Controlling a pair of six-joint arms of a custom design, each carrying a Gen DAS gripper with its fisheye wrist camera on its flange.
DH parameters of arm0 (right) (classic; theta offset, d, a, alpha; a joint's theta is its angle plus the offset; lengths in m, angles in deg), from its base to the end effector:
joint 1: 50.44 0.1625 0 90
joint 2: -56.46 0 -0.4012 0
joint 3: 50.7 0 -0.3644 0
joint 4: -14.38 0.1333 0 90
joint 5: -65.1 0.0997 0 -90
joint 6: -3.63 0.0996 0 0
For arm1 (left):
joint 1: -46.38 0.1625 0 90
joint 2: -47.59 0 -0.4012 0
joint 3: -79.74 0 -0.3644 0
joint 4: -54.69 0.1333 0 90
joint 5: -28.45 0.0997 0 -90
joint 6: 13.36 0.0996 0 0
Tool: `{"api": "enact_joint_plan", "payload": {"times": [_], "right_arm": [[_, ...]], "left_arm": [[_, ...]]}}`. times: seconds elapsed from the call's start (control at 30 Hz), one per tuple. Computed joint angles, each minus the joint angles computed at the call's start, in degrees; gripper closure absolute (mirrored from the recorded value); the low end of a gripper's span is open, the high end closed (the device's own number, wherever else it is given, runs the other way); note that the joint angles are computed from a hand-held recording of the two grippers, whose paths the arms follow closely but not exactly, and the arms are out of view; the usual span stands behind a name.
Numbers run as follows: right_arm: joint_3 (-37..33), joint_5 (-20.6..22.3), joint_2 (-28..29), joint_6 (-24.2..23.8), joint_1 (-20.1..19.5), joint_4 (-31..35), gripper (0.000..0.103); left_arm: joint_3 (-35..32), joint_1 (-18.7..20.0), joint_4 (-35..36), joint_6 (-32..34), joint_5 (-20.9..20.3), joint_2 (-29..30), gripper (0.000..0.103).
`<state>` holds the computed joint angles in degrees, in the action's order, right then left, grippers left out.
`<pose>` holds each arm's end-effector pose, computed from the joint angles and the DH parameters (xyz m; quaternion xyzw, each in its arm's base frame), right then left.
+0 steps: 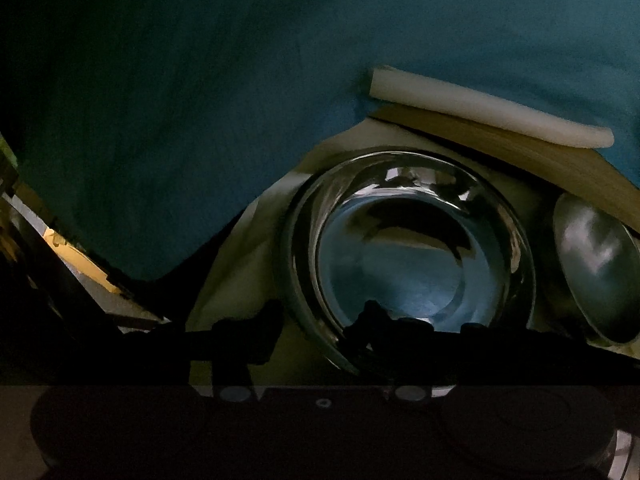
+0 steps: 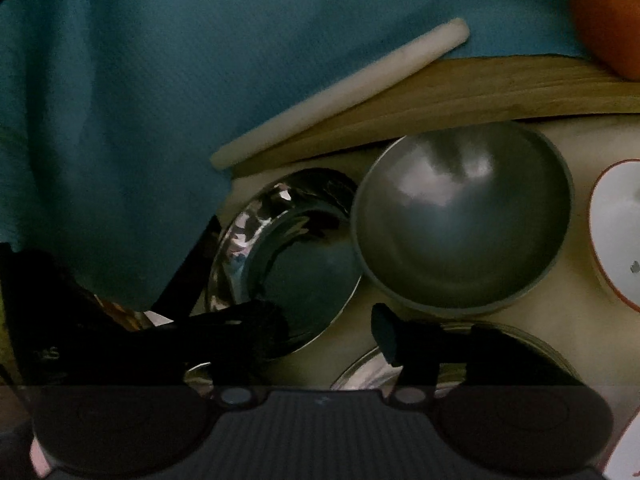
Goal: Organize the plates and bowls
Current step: 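Move the left gripper down toward the largest steel plate's rim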
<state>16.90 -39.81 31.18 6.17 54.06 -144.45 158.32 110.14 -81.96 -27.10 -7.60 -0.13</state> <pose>0.2956 -0.7131 0.0469 0.0710 -0.9630 0.2435 0.0912 -0.1153 -0.7176 0.2431 0.0342 0.8843 -0.2686 0.3804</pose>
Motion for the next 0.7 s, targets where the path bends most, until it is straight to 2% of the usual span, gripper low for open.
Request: {"api": "enact_joint_plan", "payload": {"times": [0.1,0.37,0.5,0.7], "right_arm": [[-1.25,-1.5,1.01,-0.52,0.38,0.84,0.057],[-2.59,-4.25,2.49,-2.47,1.16,0.68,0.079],[-2.43,-5.75,2.8,-4.23,1.79,-0.52,0.079],[-1.59,-5.49,2.19,-5.98,1.94,-1.55,0.079]], "left_arm": [[0.09,0.38,-1.58,1.03,-0.61,-0.03,0.068],[1.92,0.54,-5.3,2.34,-0.22,-0.94,0.082],[3.0,0.46,-6.25,1.77,-0.56,-1.69,0.083],[4.48,-0.06,-6.25,0.63,0.2,-2.64,0.084]]}}
